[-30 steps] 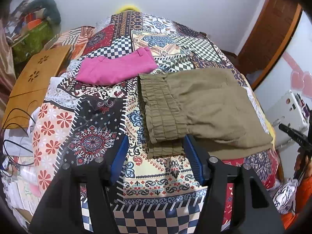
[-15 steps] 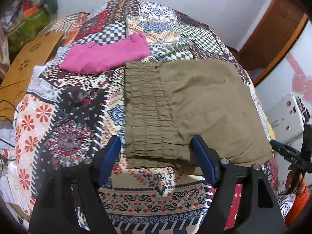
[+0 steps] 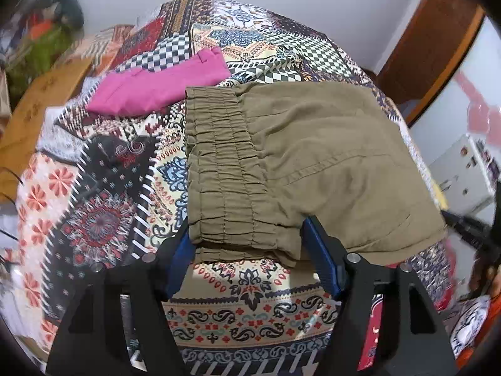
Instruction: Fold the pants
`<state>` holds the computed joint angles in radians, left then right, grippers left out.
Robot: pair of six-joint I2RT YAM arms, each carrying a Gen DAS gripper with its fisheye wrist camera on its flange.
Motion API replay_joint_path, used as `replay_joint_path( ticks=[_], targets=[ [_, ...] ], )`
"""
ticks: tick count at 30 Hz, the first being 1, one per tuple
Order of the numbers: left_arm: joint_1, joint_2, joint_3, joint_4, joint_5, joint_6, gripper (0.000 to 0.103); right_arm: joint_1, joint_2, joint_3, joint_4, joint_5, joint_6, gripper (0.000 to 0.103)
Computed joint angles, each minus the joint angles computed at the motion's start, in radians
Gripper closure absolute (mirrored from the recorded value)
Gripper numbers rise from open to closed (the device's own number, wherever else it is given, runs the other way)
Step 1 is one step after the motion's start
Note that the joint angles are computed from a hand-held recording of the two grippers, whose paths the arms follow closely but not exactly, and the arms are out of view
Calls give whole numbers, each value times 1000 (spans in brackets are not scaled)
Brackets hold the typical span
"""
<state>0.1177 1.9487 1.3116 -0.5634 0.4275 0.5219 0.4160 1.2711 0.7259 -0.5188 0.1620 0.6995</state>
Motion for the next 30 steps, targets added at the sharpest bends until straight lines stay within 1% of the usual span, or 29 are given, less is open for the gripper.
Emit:
replay_joint_path(
  ticks=[2,5,8,13,18,23,26,28,30],
  targets=[
    [-11,-32,-32,30,-18,30,43,12,-24,-3,-5,28,0,91],
    [-25,-65,-58,67,-45,42,47,26,-46,4,-25,61,-5,92],
    [-20,-69,-39,55,-40,37,51,33,-64,25,-56,93,-15,92],
    [6,-95,-31,28,11,34,53,35,-97,48,-94,106,-23,94],
    [6,-117,-64,29,6,48,54,31,-88,41,-94,88,-13,94],
    [10,-64,-55,12,-8,48,53,29,-78,7,-80,50,11,94],
    [6,-50,-76,33,-16,48,53,28,-39,-11,-55,26,13,94],
    [11,-50,-90,48,-10,61,52,27,-26,-17,-43,15,14,94],
    [18,-39,-75,30,4,64,52,22,-16,-12,-44,6,3,94]
  ],
)
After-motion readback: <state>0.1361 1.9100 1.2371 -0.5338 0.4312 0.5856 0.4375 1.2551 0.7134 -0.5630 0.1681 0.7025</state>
